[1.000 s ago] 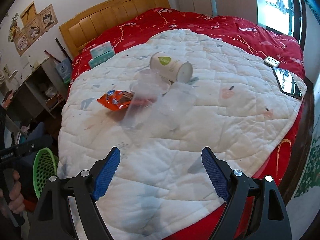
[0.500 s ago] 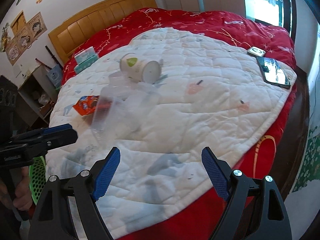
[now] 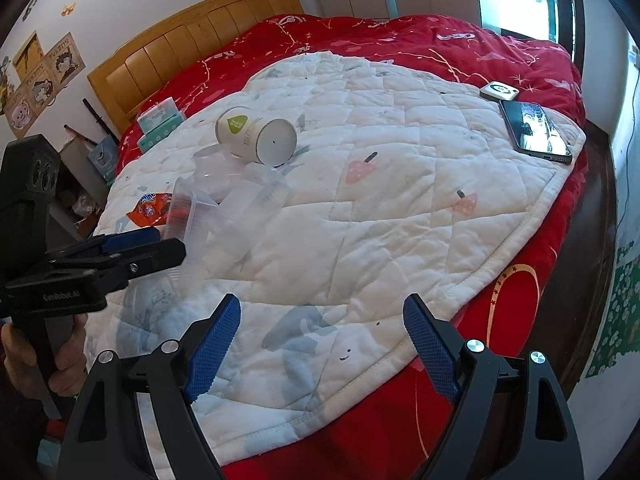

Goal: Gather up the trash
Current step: 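Close the grippers on the clear rectangular plastic container and lift it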

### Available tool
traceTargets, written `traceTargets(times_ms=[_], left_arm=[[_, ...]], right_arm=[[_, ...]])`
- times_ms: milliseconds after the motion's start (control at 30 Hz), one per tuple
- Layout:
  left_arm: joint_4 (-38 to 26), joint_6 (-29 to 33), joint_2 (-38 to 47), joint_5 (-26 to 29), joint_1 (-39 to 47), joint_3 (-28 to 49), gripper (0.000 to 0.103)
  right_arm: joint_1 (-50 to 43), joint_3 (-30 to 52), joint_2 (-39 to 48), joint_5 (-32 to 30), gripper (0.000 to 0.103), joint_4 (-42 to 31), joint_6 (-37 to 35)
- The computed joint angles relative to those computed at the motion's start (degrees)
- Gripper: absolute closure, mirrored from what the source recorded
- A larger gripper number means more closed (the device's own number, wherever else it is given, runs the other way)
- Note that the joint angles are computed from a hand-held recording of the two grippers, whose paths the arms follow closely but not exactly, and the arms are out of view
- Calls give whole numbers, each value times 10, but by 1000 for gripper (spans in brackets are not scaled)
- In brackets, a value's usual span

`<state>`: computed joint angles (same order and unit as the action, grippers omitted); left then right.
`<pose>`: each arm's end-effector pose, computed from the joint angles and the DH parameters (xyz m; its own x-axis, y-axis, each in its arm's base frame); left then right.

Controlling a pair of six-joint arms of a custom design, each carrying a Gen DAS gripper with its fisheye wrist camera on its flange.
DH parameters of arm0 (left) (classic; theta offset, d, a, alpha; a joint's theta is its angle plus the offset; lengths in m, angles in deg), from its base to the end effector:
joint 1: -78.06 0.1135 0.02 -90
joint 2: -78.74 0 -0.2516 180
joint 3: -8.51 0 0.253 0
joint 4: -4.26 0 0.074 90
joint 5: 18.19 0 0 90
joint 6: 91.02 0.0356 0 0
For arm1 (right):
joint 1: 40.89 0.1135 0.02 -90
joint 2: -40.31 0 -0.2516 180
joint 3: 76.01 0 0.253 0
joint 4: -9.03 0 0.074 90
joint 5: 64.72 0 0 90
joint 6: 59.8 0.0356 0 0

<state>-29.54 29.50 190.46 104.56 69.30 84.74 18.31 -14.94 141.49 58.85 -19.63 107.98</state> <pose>0.3488 -0.0732 0.1031 -0.6353 0.5301 -0.5616 0.7427 0.6186 -0.2563 0.1704 0.2475 0.1007 -0.7003 0.4156 -0.5804 0.3367 0.9092 0.2448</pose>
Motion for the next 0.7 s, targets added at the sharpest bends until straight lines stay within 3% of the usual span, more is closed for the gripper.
traceTargets(times_ms=[133, 200, 233, 400, 700], left_arm=[[19, 14, 4, -10, -9, -5, 22], [25, 16, 8, -14, -13, -5, 31], [18, 17, 17, -13, -14, 4, 43], [35, 13, 0, 5, 2, -21, 44], [-29, 43, -73, 60, 99, -60, 45]], right_arm=[[-3, 0, 2, -3, 22, -1, -3], [-4, 0, 2, -3, 22, -2, -3], [-4, 0, 2, -3, 22, -3, -4], [-6, 3, -1, 0, 22, -10, -6], [-35, 50, 19, -17, 28, -3, -55]])
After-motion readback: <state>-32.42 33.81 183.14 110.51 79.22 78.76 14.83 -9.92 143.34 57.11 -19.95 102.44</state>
